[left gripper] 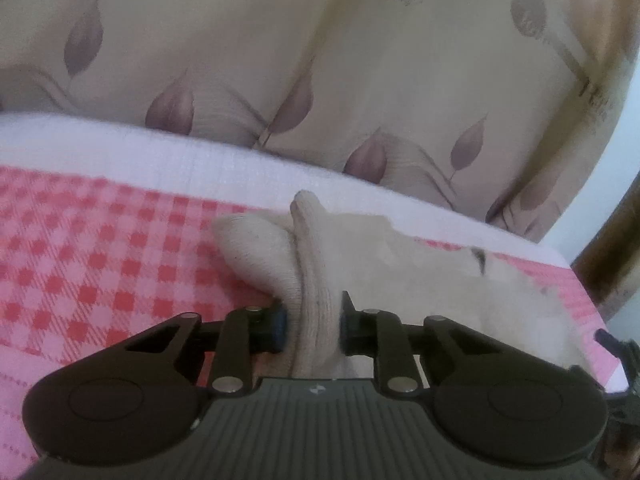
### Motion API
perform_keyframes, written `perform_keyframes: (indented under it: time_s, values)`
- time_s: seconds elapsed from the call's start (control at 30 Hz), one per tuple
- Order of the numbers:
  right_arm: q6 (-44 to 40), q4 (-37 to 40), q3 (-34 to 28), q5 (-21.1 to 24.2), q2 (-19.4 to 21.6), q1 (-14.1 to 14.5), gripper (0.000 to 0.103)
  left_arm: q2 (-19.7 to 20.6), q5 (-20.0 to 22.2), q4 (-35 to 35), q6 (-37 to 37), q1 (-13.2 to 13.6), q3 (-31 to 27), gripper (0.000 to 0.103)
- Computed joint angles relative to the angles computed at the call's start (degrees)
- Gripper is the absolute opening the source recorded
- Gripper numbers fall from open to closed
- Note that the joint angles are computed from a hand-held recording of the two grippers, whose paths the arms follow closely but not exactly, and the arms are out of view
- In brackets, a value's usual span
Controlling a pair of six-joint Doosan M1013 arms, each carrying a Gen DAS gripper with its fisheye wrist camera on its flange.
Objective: Fold small clothes
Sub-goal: 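Grasp the sweater edge with the left gripper and lift it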
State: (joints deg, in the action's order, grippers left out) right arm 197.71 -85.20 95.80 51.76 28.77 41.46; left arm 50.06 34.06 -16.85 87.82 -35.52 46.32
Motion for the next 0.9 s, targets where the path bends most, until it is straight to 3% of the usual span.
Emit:
perform_keyframes:
  time_s: [0.1, 0.2, 0.33, 0.67, 0.9]
  values:
    - [10.5, -7.4, 2.6, 3.3, -0.7, 0.8, 0.103, -0.4, 1.6, 5.9, -4.0, -1.5, -1.8, 0.022]
    - [9.8, -5.9, 2.4, 0.9, -1.0, 0.1, 0.103, -0.4, 4.2, 10.9, -8.7, -3.1, -4.1, 0.022]
    - [13.1, -9.6, 3.2, 1.6, -1.1, 0.8, 0.103, 0.2, 7.9, 15.2, -14.1, -5.1, -7.7, 0.021]
    - [26.7, -20.2, 7.3, -1.4, -2.9, 1.9, 0.103, 5.7, 18.4, 16.4, -20.0, -10.0, -19.4, 0.021]
    - [32.9, -24.5, 8.9, -4.5, -3.5, 0.6, 0.103, 9.1, 20.8, 12.3, -19.3, -11.4, -23.7, 0.02]
